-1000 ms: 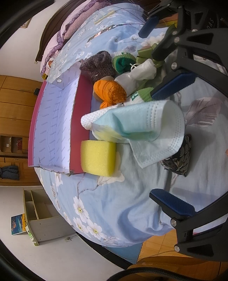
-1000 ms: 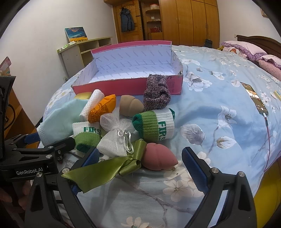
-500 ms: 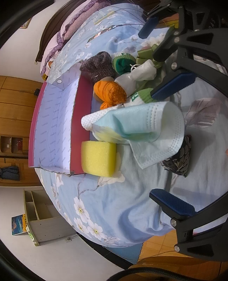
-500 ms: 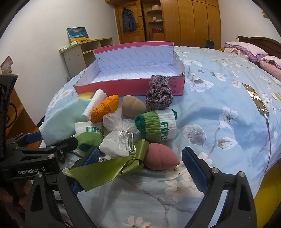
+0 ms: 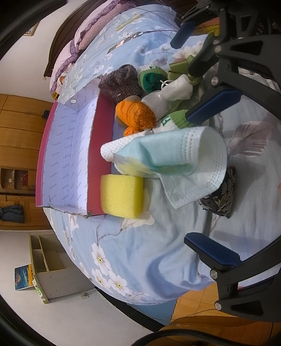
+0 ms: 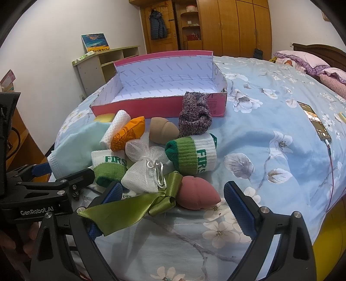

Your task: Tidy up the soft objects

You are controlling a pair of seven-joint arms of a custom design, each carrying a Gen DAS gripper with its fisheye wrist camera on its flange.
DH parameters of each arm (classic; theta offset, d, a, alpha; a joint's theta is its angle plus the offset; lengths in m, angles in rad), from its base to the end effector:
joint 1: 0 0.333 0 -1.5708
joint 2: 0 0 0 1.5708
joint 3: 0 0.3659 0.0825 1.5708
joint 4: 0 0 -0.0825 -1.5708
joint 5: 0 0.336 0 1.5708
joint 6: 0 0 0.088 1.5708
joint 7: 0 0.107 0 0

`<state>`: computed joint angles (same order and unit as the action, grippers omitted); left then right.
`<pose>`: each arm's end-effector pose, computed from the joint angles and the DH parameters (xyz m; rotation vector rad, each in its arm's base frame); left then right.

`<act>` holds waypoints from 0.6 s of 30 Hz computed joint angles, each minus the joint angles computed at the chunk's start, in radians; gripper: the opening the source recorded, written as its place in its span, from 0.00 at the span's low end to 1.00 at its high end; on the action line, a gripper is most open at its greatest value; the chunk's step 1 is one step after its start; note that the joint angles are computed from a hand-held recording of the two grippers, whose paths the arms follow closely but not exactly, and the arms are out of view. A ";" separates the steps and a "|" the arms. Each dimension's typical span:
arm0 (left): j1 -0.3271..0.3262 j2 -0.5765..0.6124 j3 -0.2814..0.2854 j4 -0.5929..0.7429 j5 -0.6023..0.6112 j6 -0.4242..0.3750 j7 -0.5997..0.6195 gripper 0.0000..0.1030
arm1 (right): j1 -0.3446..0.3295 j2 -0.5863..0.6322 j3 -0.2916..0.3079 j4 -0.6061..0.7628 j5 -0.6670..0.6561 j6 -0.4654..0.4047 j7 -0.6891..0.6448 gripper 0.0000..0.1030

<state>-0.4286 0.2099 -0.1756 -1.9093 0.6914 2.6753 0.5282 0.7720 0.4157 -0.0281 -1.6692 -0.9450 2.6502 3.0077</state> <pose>0.4992 -0.3571 0.5210 -1.7769 1.9307 -0.7579 0.4850 0.4808 0.4879 -1.7221 1.6529 -0.6104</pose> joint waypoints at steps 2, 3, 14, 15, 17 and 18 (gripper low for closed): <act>0.001 0.000 0.000 0.002 0.000 0.005 0.004 1.00 | 0.001 0.001 0.000 0.002 0.000 -0.003 -0.001 0.95; 0.002 0.001 0.000 0.005 -0.002 0.006 0.009 1.00 | -0.002 0.001 -0.001 0.000 0.000 0.001 -0.002 0.95; 0.008 -0.024 0.006 0.011 0.052 0.027 0.027 0.99 | -0.025 -0.009 -0.003 0.003 0.009 0.025 -0.030 0.95; 0.013 -0.024 0.005 0.014 0.051 0.030 0.032 0.99 | -0.030 -0.008 -0.001 0.004 0.018 0.029 -0.039 0.95; 0.019 -0.024 0.003 0.016 0.045 0.036 0.041 0.98 | -0.039 -0.005 0.004 0.008 0.045 0.034 -0.063 0.95; 0.024 -0.021 0.000 0.019 0.033 0.039 0.054 0.98 | -0.040 -0.004 0.002 0.008 0.051 0.037 -0.068 0.95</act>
